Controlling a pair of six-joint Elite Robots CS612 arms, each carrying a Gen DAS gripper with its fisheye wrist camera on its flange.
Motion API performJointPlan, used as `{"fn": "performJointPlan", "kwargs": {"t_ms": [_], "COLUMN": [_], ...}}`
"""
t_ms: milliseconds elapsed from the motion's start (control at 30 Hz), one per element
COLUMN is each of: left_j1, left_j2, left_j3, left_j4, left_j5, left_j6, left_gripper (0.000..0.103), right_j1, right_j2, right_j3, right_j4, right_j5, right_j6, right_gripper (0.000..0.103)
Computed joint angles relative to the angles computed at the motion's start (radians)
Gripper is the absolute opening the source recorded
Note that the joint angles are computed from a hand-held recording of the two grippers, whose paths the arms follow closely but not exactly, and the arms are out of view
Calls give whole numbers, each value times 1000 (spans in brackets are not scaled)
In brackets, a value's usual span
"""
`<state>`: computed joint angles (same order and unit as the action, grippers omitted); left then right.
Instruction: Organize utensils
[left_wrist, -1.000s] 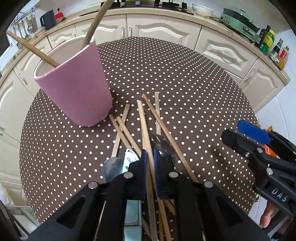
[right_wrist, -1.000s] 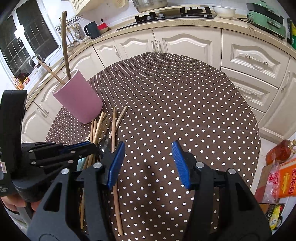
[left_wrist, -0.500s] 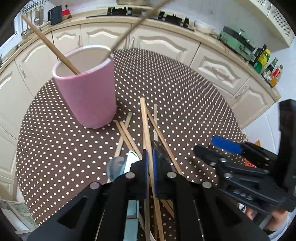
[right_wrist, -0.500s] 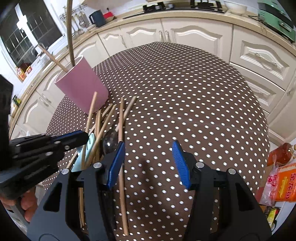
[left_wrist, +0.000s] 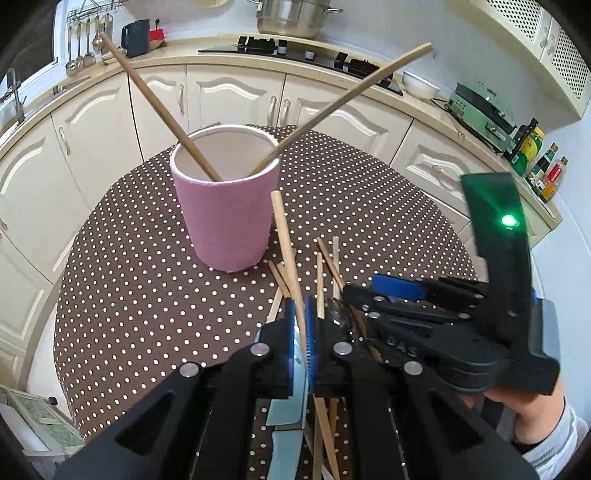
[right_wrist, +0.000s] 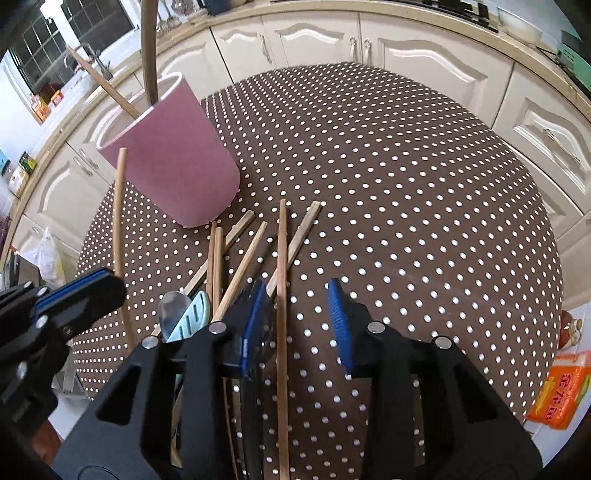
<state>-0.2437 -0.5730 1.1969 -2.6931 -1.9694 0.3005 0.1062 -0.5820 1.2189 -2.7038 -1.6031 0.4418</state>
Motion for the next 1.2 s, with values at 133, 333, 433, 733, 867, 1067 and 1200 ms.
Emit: {"fn": "performJointPlan", "kwargs": {"t_ms": [133, 333, 433, 733, 867, 1067, 1200], "left_j1": [9, 15, 21, 34, 44, 52, 47], "left_j2": [3, 5, -1, -47, -66, -81, -73], "left_j3": [-7, -16, -7, 69, 103, 136, 116], "left_j4": [8, 11, -4, -132, -189, -270, -227], "left_j5": [-16, -40, -59, -124, -185, -241, -240], "left_j6": [5, 1, 0, 3, 9, 8, 23], "left_gripper": [5, 5, 5, 5, 4, 0, 0], "right_j1": [2, 0, -4, -6, -1, 16, 23], "right_j2": [18, 24, 9, -71, -88, -104, -111], "right_j3": [-33, -30, 12, 199, 256, 281, 264], "right_j4": [51, 16, -47, -433, -604, -726, -697], "right_j5": [11, 28, 36, 8, -15, -48, -58], "right_j6": [-7, 3, 11, 48, 45, 25, -4], "right_gripper": [28, 6, 6, 6, 6, 6, 6]}}
